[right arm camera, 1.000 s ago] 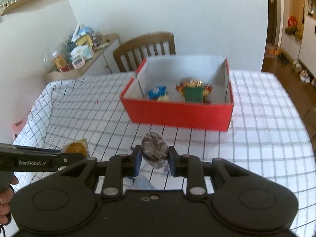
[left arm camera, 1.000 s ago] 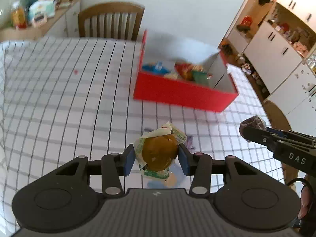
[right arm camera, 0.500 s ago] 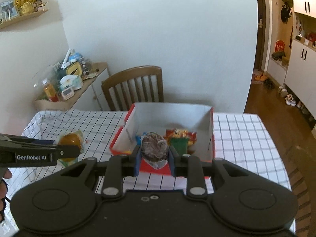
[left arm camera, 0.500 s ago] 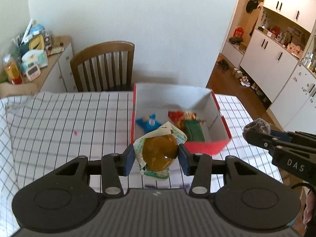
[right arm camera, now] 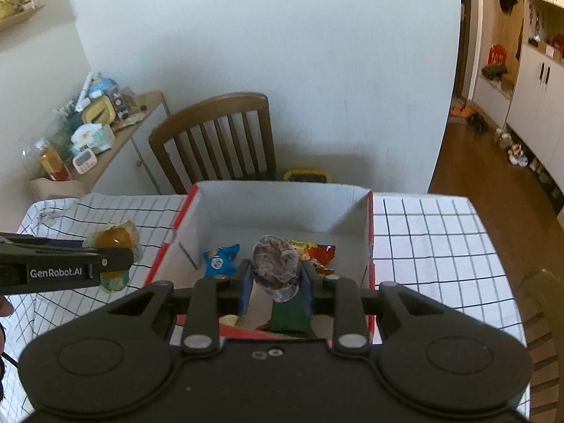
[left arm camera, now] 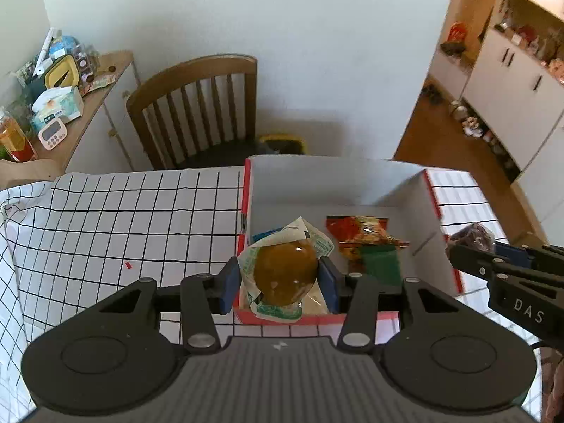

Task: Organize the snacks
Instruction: 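Carry the brown candy and orange snack into the red box and open both tools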

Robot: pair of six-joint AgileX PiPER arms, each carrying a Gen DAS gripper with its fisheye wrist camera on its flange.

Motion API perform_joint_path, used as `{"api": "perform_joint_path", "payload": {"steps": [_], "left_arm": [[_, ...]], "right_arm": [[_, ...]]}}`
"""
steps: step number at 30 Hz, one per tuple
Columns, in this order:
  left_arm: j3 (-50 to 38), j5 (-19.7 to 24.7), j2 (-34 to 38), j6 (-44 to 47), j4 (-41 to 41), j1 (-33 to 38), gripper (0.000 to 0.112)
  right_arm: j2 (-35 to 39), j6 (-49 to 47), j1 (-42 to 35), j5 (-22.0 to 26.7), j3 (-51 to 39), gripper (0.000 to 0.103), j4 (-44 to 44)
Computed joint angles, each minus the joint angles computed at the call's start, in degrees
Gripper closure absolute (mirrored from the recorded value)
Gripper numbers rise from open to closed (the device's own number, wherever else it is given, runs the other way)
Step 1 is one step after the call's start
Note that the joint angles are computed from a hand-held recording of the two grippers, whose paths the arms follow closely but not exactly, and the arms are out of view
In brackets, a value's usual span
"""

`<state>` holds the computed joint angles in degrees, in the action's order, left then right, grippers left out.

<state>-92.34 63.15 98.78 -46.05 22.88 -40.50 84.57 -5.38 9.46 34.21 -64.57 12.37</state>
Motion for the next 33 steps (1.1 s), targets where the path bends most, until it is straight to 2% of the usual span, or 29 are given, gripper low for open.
{"api": "perform_joint_path", "payload": {"steps": [7,16,27,33], "left_arm": [[-6.81,0.71,9.38,1.93,-2.03,2.61,0.066],[-11.61,0.67,17.49,4.67,-3.40,3.68,0.066],[-13.67,-0.29,23.11,8.03,-5.16,3.80,0.065],[-11.75,-2.29,22.90,7.99,-6.76,3.96,0.063]], "right_arm": [[9.55,-0.74,-1.27,-0.41,-4.29,0.076,-0.48],[18.41,-1.70,-2.88,1.12,-8.17,0.076,0.20],[22.05,-3.44,-3.40,1.20,-8.38,0.076,1.49],[22.06,-1.31,-3.30,0.62,-8.13,0.071,-0.44]]}}
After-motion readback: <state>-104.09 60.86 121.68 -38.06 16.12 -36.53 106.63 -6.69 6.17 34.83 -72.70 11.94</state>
